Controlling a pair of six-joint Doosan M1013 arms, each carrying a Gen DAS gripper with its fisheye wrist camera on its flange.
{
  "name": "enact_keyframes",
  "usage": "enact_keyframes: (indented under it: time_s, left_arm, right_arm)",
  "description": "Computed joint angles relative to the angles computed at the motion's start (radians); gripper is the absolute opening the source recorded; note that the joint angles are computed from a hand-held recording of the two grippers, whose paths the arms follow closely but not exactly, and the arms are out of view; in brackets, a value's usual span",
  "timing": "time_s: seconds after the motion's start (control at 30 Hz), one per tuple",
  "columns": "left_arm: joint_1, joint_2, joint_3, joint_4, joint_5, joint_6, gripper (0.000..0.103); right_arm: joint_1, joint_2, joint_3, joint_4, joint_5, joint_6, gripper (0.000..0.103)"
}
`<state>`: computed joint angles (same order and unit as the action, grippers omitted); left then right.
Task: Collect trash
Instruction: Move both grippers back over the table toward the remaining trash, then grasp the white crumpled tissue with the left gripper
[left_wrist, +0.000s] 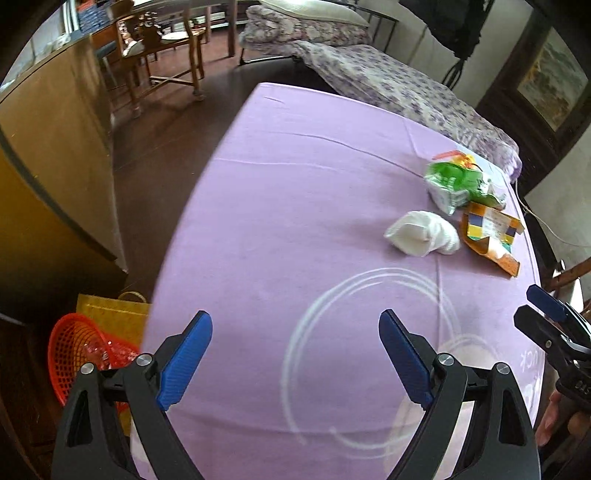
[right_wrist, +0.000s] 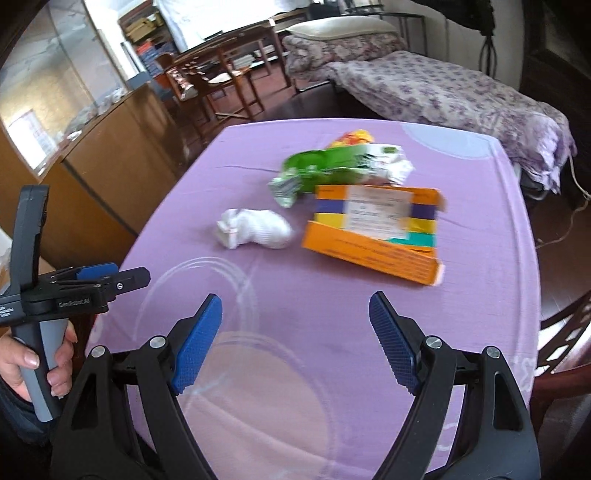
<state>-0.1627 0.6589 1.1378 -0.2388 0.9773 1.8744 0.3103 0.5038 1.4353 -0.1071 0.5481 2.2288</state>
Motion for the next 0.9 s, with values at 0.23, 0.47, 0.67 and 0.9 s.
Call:
enact_keyframes:
  time_s: [0.23,0.47,0.67,0.9]
  left_arm:
    - [-0.020,0.009,-0.008,0.005,0.003,0.015,0.090]
    - [-0.036,0.017,-0.020,0.012,-0.009,0.018,0.090]
    - [-0.058,0.037,-0.047,0.012,-0.009,0.031,0.090]
    - [-0.086,0.083,-0.117,-0.008,0.025,0.068,0.090]
  right_arm:
    - [-0.006,-0.008,0.014,-0.053,0.002,0.055,0.079]
    - [-0.004,-0.010,0.015,-0.111,0.022,0.118,0.083]
    - [-0.003,-0.008,0.014,-0.125,0.029,0.144,0.083]
    - [-0.006,-0.016,0.027,-0.150,0.020,0.190,0.086]
